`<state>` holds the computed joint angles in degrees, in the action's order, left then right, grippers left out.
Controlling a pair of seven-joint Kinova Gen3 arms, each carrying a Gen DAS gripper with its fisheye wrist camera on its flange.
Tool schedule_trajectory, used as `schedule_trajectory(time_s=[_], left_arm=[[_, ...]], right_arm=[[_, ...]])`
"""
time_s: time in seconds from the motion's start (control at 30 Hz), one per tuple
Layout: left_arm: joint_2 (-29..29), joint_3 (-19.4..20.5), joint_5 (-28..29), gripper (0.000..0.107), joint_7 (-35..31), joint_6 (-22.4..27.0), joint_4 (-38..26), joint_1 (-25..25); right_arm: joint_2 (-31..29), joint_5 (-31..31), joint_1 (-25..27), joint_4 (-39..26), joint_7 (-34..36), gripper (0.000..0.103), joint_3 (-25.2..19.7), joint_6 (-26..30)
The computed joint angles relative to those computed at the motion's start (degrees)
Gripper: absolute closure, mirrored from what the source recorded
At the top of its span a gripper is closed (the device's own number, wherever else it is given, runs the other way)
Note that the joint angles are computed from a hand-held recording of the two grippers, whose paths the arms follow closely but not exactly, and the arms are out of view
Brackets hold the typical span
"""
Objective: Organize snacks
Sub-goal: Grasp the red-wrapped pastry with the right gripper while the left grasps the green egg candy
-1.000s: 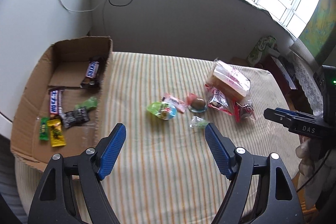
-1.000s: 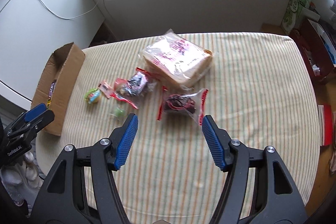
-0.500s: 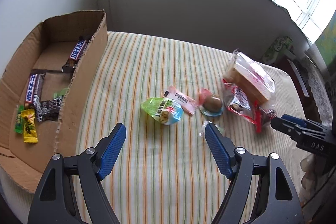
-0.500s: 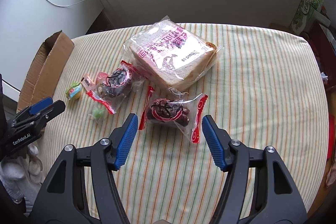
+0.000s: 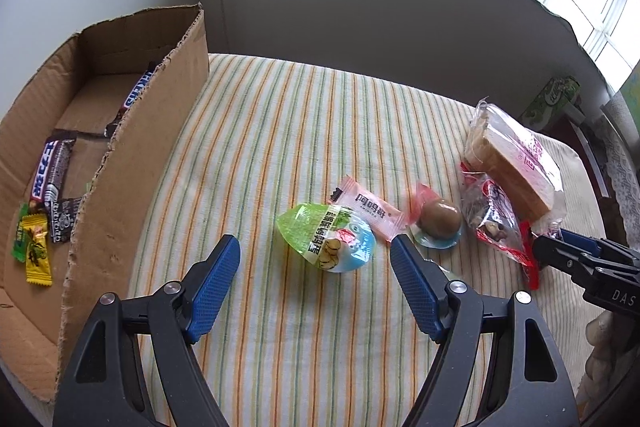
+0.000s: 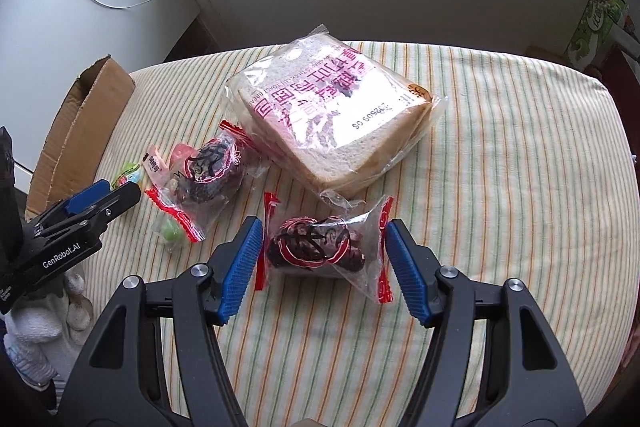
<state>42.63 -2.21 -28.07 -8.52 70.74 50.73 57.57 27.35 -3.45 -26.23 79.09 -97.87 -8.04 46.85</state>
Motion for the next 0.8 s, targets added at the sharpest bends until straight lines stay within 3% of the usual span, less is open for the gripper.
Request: schedule_trajectory(time_s=[0.3, 0.57, 0.8], left_arm=[[0.87, -0.19, -0.61, 0.059, -1.04, 0.18, -0.69, 0.29], [1.07, -0.71, -0.74, 0.060, -0.74, -0.77, -1.31, 0.11], [-0.87, -0.92, -2.01, 0.061, 0.74, -2.43, 2.04, 0.95]], right_arm=[[0.74, 0.42, -0.64, -0.96, 0.39, 0.037, -0.04, 0.53], [-0.49, 0.31, -0.56, 0.74, 1.28, 0.047, -0.26, -0.17], [-1.89, -0.13, -0.12, 2.51, 1.67, 0.049, -0.48, -1.44]])
